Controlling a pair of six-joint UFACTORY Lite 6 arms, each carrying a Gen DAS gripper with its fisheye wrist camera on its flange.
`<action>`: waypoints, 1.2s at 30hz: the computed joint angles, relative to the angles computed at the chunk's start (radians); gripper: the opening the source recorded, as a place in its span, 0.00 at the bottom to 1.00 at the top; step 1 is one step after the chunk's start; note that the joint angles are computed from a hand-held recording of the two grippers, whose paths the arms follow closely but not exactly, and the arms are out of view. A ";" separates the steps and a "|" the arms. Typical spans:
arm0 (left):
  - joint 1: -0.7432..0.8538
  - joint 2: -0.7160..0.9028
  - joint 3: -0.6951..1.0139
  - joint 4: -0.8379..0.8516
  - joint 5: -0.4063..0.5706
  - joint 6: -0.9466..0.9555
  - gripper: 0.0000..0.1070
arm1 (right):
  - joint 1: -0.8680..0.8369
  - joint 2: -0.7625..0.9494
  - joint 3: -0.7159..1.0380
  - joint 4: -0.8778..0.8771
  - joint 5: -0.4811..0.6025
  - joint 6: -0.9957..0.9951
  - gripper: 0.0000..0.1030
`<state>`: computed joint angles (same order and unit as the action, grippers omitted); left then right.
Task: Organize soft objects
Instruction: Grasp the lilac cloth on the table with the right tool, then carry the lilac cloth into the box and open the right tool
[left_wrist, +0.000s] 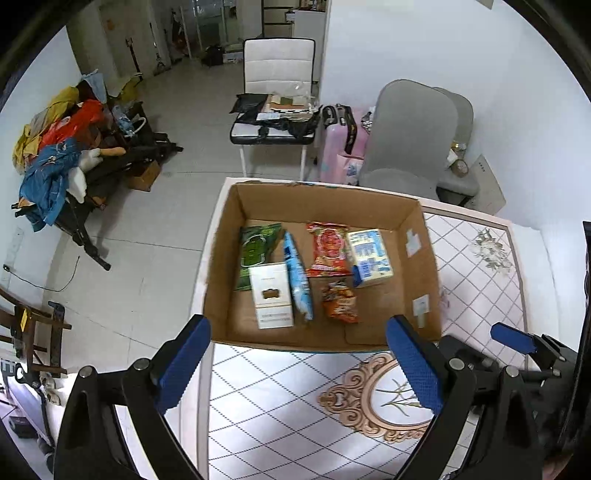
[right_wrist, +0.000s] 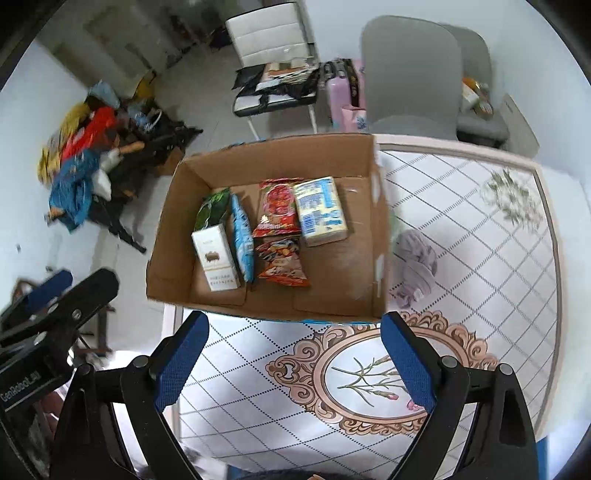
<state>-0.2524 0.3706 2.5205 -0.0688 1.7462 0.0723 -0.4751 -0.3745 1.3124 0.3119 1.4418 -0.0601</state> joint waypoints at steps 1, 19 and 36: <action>-0.023 0.016 0.017 0.001 0.007 -0.010 0.91 | -0.093 0.013 -0.002 0.018 0.010 -0.054 0.93; -0.295 0.055 -0.444 0.083 -0.293 -0.164 0.91 | -0.456 0.800 -0.008 0.089 -0.374 -0.221 0.92; -0.277 0.028 -0.548 0.059 -0.328 -0.172 0.91 | -0.342 0.810 -0.113 0.030 -0.519 -0.158 0.35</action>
<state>-0.5292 0.3989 1.9728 -0.0098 1.4180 -0.0994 -0.8171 0.4352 1.1995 0.3416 0.9224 -0.2183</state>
